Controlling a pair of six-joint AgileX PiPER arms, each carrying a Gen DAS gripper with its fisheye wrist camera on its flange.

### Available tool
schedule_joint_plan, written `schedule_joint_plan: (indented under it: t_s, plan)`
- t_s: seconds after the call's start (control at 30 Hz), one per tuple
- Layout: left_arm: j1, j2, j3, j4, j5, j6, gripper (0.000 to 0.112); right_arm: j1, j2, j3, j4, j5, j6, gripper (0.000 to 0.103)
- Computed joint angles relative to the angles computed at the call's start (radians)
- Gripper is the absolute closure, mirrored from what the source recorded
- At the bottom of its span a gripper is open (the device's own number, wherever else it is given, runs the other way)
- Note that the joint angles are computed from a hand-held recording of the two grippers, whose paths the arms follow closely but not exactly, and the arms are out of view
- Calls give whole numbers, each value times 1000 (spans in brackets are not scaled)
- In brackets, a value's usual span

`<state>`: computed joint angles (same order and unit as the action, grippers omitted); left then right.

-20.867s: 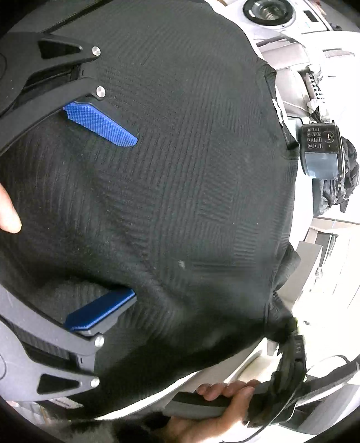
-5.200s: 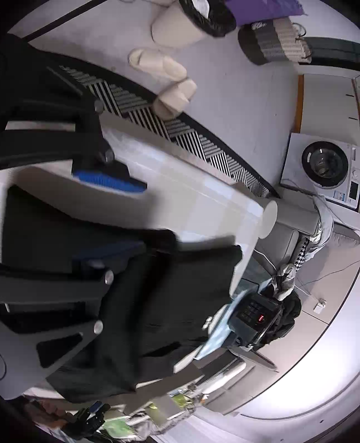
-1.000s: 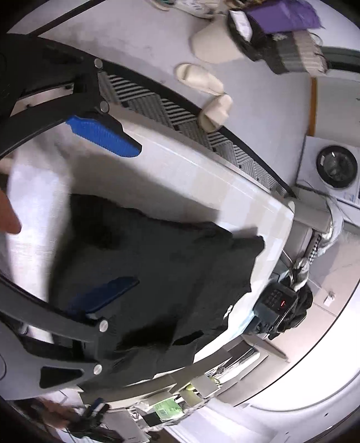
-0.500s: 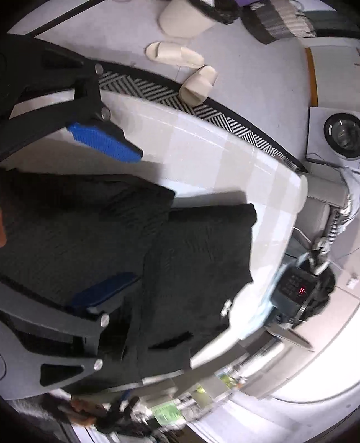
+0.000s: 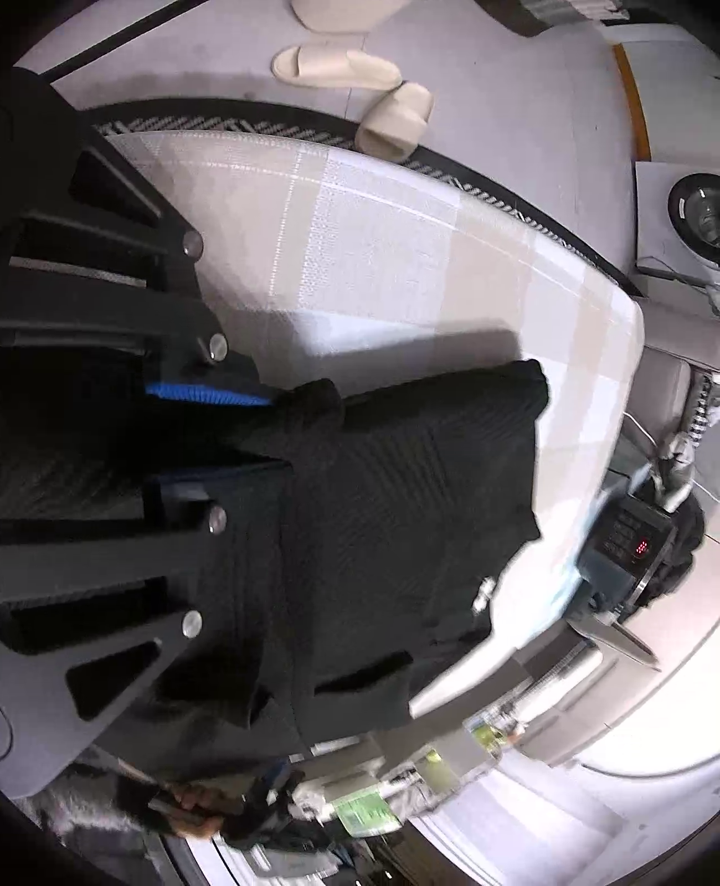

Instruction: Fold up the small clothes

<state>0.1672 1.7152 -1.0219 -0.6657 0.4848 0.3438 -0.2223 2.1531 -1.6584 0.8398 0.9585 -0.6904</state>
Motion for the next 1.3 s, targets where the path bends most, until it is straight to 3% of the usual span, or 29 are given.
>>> schedule_joint_plan:
  t_s: [0.03, 0.07, 0.1, 0.2, 0.33, 0.47, 0.7, 0.8, 1.03, 1.3]
  plan:
    - [5, -10, 7, -23, -1, 24, 100, -1, 3, -4, 2, 5, -8, 20]
    - [14, -21, 18, -62, -5, 66, 101, 2, 6, -8, -5, 3, -13, 38]
    - [13, -26, 19, -68, -6, 69, 102, 4, 15, -17, -10, 11, -14, 47]
    - [29, -33, 26, -107, 0, 101, 103, 1, 30, -28, 12, 19, -39, 57]
    - [17, -36, 18, -95, -9, 93, 105, 13, -9, 34, 48, -37, -141, 96]
    - [13, -75, 37, -142, -23, 145, 106, -4, -94, 157, 175, -100, -284, 97]
    - [35, -120, 52, -194, -34, 187, 106, -51, -228, 304, 409, -107, -522, 97]
    - [42, -140, 55, -225, -39, 220, 106, -40, -291, 351, 471, -148, -593, 97]
    - [48, -84, -69, -195, -64, 158, 106, 38, -273, 278, 519, -309, -550, 97]
    - [25, 124, -372, 10, -97, -84, 106, 125, -85, -37, 433, -418, -282, 97]
